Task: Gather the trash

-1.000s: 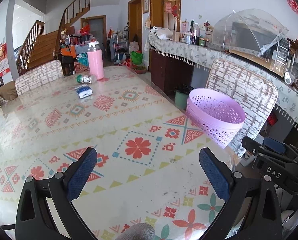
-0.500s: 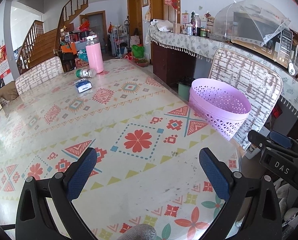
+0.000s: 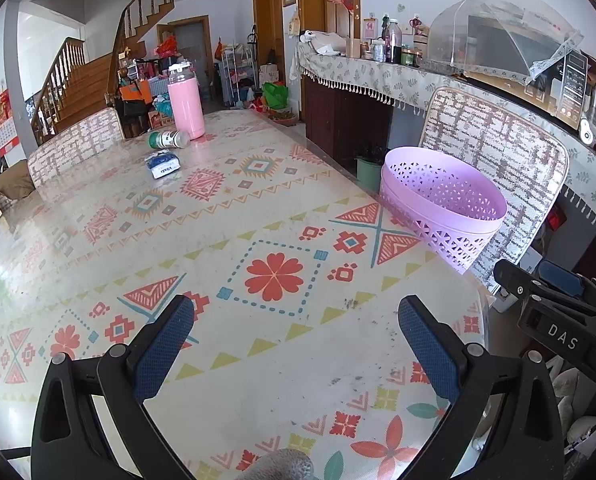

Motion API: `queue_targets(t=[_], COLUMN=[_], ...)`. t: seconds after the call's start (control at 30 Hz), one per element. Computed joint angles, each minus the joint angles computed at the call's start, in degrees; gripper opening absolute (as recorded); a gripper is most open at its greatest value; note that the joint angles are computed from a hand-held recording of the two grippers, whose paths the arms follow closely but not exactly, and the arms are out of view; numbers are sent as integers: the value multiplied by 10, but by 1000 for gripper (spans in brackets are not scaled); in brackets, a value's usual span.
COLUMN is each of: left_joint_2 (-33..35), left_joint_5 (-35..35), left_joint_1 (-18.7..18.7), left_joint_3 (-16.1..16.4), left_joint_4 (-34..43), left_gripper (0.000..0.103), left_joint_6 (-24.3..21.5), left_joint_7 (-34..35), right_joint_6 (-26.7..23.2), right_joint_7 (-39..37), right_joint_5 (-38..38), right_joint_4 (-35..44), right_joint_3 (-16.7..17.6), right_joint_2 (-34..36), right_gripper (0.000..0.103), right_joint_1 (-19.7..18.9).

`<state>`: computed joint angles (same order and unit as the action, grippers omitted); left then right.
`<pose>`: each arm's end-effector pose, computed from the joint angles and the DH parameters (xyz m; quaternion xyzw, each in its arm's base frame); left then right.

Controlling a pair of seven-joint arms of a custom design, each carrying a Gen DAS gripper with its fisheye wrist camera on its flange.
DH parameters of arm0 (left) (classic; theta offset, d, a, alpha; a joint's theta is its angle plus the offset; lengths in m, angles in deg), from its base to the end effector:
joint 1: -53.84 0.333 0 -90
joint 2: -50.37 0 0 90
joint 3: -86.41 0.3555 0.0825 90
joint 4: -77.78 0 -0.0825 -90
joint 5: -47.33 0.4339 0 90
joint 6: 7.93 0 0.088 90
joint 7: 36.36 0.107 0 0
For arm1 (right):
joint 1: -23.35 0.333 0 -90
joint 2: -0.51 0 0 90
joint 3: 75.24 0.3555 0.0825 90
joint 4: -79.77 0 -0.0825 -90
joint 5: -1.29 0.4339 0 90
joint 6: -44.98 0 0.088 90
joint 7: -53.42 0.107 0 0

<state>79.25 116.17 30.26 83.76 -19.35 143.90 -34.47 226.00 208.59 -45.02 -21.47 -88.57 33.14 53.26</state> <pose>0.6719 -0.3540 0.3450 -0.6827 0.6056 -0.2605 0.3152 0.6906 0.3001 0.3196 -0.6644 0.6279 -0.2237 0.3380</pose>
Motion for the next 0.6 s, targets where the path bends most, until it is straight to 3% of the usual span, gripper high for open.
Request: queue_targets(t=[0.6], left_joint_2=[8], left_joint_5=[-19], left_joint_1=[3], left_joint_3=[2], left_joint_4=[5], left_gripper=[102], left_joint_6=[7], left_joint_7=[17], right_joint_6=[-8], right_joint_7=[-27], right_joint_5=[22], right_joint_4=[7], right_joint_3=[27], right_joint_2=[6], right_gripper=[80], right_joint_1=[-21])
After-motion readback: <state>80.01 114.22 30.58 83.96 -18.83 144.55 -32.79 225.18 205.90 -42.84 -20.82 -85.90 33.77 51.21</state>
